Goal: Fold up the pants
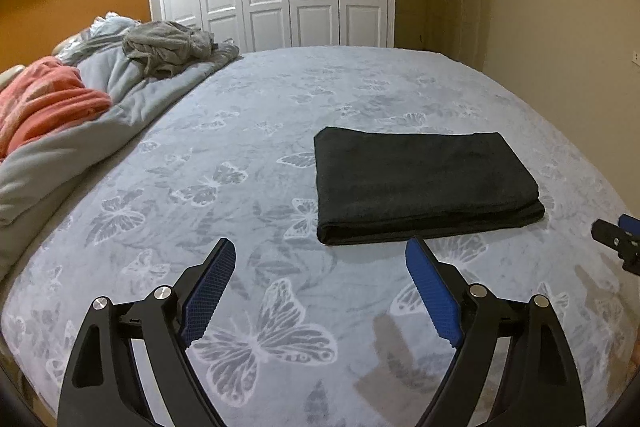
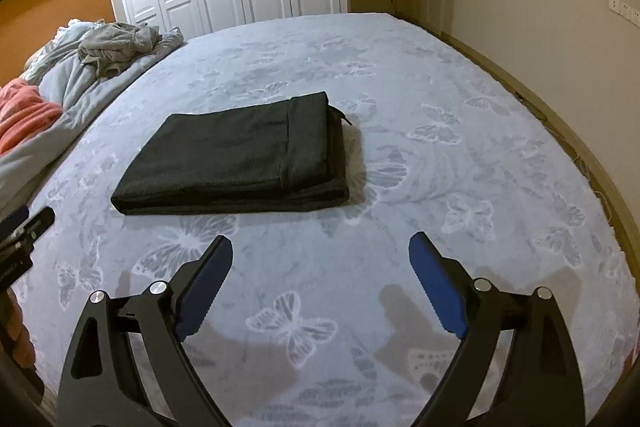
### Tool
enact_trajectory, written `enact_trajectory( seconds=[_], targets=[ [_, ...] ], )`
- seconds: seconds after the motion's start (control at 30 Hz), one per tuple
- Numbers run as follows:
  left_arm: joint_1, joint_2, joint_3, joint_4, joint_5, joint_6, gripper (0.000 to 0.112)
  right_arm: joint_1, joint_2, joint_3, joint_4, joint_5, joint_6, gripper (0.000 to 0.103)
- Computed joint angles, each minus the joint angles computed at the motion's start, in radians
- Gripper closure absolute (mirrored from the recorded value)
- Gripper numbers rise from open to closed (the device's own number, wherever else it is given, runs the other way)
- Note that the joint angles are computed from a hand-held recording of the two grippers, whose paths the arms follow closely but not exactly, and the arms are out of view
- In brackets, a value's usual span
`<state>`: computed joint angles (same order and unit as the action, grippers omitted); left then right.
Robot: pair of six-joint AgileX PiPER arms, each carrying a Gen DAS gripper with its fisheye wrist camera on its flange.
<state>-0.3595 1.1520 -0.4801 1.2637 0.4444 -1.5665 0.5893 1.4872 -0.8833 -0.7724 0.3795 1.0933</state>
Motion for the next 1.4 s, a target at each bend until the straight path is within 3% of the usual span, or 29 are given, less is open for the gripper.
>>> enact_trajectory(
  seconds=[0.13, 0.27, 0.43, 0.77, 0.97, 1.23, 1.4],
  targets=[
    [0.077, 0.075, -0.046, -0.037, -0.069, 0.036, 0.026, -0.081, 0.064, -0.087, 0.254, -0.054, -0.242, 0.015],
    [0.101, 0.129, -0.064, 0.016, -0.081, -0.017, 0.026, -0.099, 0.100, -0.130, 0.211, -0.045, -0.183, 0.015],
    [0.098, 0.191, -0.068, 0.094, -0.083, -0.081, 0.026, -0.087, 0.113, -0.094, 0.280, -0.053, -0.212, 0.014],
    [0.041, 0.202, -0.034, 0.212, -0.035, -0.206, 0.026, 0.002, 0.102, -0.002, -0.105, -0.048, 0.189, 0.010],
    [-0.008, 0.163, -0.004, 0.227, 0.007, -0.232, 0.026, 0.019, 0.066, 0.026, -0.187, -0.051, 0.273, 0.009],
    [-0.063, 0.131, 0.022, 0.246, 0.055, -0.269, 0.026, 0.091, 0.055, 0.046, -0.341, 0.016, 0.387, 0.009],
    [-0.004, 0.140, 0.008, 0.224, -0.024, -0.231, 0.026, 0.099, 0.070, 0.035, -0.364, 0.029, 0.383, 0.009]
  ],
)
